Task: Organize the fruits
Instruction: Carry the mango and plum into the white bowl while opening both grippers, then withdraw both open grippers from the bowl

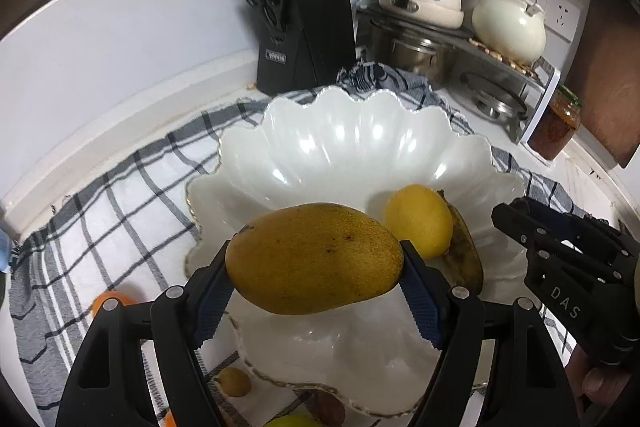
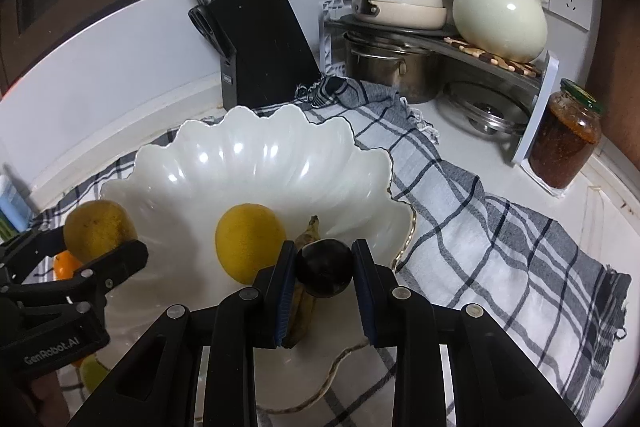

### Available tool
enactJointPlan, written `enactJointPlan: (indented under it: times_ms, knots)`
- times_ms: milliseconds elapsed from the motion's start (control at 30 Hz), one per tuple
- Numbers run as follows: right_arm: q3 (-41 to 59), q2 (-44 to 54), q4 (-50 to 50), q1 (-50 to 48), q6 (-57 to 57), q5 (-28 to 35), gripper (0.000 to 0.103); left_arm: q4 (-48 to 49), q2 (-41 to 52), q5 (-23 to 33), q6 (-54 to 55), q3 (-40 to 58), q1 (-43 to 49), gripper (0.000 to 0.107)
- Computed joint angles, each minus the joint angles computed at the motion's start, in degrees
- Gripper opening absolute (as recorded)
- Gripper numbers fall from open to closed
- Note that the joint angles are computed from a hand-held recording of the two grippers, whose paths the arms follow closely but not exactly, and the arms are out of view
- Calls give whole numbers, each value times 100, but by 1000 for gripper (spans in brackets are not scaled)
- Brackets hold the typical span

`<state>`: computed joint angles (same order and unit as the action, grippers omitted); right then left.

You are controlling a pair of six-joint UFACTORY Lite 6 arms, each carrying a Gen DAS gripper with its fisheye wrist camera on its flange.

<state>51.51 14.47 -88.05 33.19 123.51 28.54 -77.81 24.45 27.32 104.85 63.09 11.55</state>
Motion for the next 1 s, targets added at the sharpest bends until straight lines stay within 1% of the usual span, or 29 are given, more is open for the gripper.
enactJointPlan:
  times_ms: [167,233,267,300,367,433,500,600,700,800,1000]
  knots:
    - [30,38,-8,-17,11,-26,31,432,179,-126,-420,105,-102,78]
    - [33,36,26,10,-1,19,41,427,174,-124,-396,70,-90,78]
    - [27,26,28,37,16,64,51,236,94,-154,-180,-28,-86,82]
    - [14,12,38,76,32,128,58,177,49,-157,-101,-65,-75,88]
    - [-5,-27,81,111,39,189,62,46,-74,-163,56,-154,-38,90]
    - [-52,-117,167,146,34,241,64,35,-195,-151,95,-214,1,90]
    - [-86,-205,284,224,-7,369,74,-9,-314,-150,159,-277,46,94]
    - [-136,-360,452,384,-46,641,83,-93,-525,-82,306,-421,158,97]
    - [-119,-513,734,552,-215,925,87,-87,-760,-1,316,-562,295,100]
    - [-135,-737,925,729,-324,1131,87,-74,-1026,121,344,-700,457,103]
    - [-46,-1034,1283,1254,-530,1680,88,101,-1496,487,232,-890,916,103]
